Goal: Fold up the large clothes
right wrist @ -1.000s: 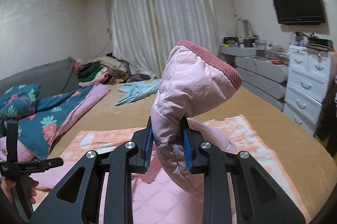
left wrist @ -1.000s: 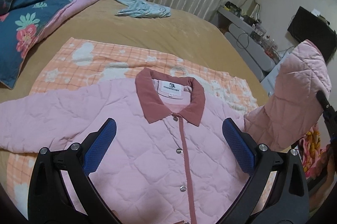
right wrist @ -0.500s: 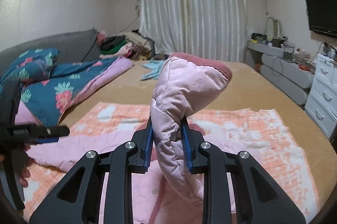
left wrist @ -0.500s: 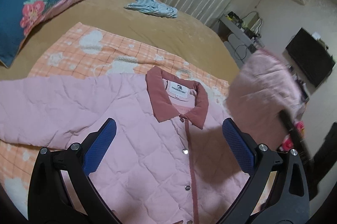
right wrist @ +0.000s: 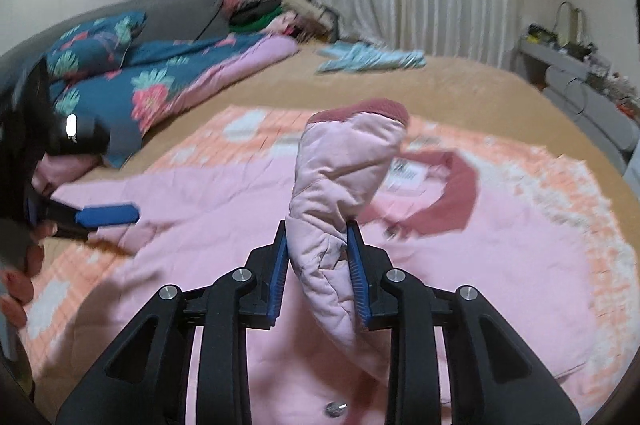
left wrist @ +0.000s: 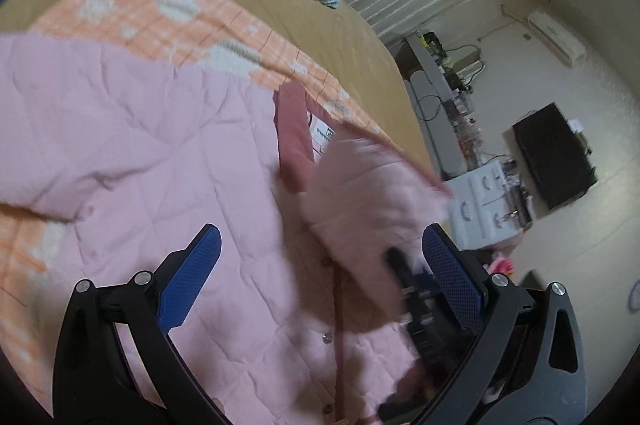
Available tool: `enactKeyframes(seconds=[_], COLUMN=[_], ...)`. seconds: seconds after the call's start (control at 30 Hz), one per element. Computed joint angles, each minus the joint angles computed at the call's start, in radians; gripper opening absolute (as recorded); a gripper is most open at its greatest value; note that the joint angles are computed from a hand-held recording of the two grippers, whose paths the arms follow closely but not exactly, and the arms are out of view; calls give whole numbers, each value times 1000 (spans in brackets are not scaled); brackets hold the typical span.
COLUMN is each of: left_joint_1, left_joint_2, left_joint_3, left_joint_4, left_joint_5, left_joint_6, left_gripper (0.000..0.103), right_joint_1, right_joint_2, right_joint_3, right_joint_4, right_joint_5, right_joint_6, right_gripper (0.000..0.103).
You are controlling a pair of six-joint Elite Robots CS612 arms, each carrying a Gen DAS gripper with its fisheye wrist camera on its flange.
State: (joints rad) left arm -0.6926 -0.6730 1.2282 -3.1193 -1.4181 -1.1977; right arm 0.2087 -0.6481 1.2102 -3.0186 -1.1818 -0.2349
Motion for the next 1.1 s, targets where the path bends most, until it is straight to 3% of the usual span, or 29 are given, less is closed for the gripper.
enactKeyframes(seconds=[0.13,0.27,0.4,0.53,0.57,0.63,0.67,0.7,0.77,0.9,1.1], left_joint_1=[4,10,16,15,11,4,4,0,-6,-17,-36], left_joint_2=[2,13,35,67,68,72,76,74,72,56,15], left_joint_3=[27,47,36,-12,-23,-44,-50,-63,-83,-104,-116], left_joint_4=[-42,-92,-55,17,59,107,115,165,230,274,236], left_joint_5=[-22,-61,-123,-176,-162,-141,-141,-123,-80,8,172], left_joint_6=[-47,-104,-151,-144,-122,-79,-74,-58,3,97,269], left_gripper=[94,94,94,93,86,62,38,26,13,9,8], right_joint_1=[14,32,23,-2,-8,-22,-26,-33,-50,-85,-131], right_joint_2=[2,1,-19,-51,-56,-68,-69,-73,-75,-74,-62], right_joint_3=[13,18,52,104,113,128,130,135,139,148,125], right_joint_4=[76,192,242,213,201,182,175,161,137,91,35], right_joint_5=[44,37,109,169,167,135,120,96,67,45,-1], right_joint_6=[-62,-142,-180,-154,-146,-135,-129,-113,-71,15,151], right_gripper=[34,42,66,71,73,73,73,73,74,76,76])
